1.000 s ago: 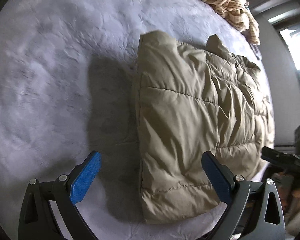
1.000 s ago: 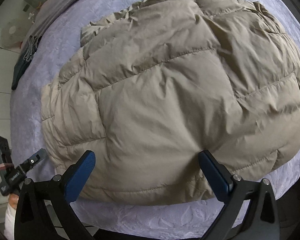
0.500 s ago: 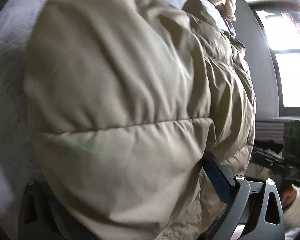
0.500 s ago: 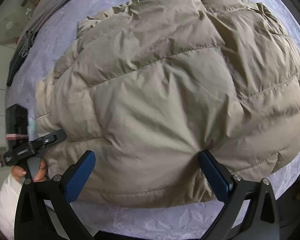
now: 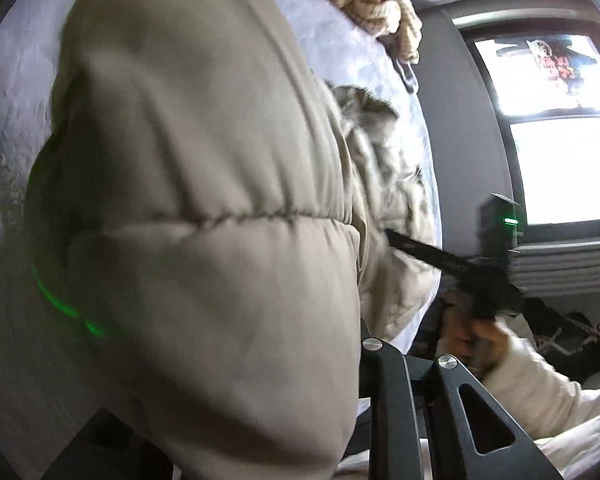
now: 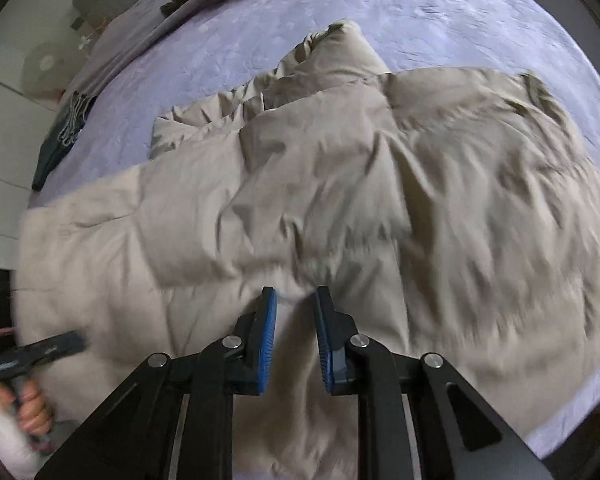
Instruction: Fold large clothes
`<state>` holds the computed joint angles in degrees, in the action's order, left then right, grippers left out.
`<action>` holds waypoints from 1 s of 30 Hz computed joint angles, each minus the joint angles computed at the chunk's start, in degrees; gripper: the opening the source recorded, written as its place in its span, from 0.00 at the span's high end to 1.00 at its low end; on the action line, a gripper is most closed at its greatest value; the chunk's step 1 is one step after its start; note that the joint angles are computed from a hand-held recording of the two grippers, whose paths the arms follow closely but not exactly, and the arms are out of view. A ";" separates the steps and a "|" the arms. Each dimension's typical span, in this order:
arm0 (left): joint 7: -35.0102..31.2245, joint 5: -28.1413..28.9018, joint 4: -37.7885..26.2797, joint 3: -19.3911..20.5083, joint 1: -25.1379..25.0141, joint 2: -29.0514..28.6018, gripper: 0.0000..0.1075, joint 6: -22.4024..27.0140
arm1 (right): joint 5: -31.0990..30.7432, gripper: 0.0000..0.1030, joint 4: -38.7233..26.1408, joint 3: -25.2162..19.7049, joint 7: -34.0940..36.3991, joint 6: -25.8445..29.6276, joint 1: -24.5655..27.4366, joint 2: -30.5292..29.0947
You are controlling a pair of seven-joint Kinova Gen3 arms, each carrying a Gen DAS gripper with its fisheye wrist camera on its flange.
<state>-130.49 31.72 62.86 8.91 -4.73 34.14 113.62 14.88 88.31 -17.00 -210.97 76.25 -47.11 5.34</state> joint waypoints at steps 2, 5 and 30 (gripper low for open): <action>3.39 1.70 1.41 -0.18 0.68 -3.91 0.76 -0.52 | -0.70 0.79 4.03 0.39 2.33 -4.64 1.99 -1.27; 8.59 4.59 2.98 -0.11 2.21 -8.44 0.76 -1.23 | -1.49 0.80 9.81 -1.05 4.99 -11.63 6.34 -3.88; 32.74 5.72 10.97 10.19 38.26 -9.39 0.19 -24.41 | -21.89 0.82 27.09 -22.90 -7.73 -10.56 27.05 -48.59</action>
<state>-97.75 37.43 73.83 19.10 33.53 24.75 89.21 -7.01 115.40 -39.90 -218.71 65.68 -20.06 -43.25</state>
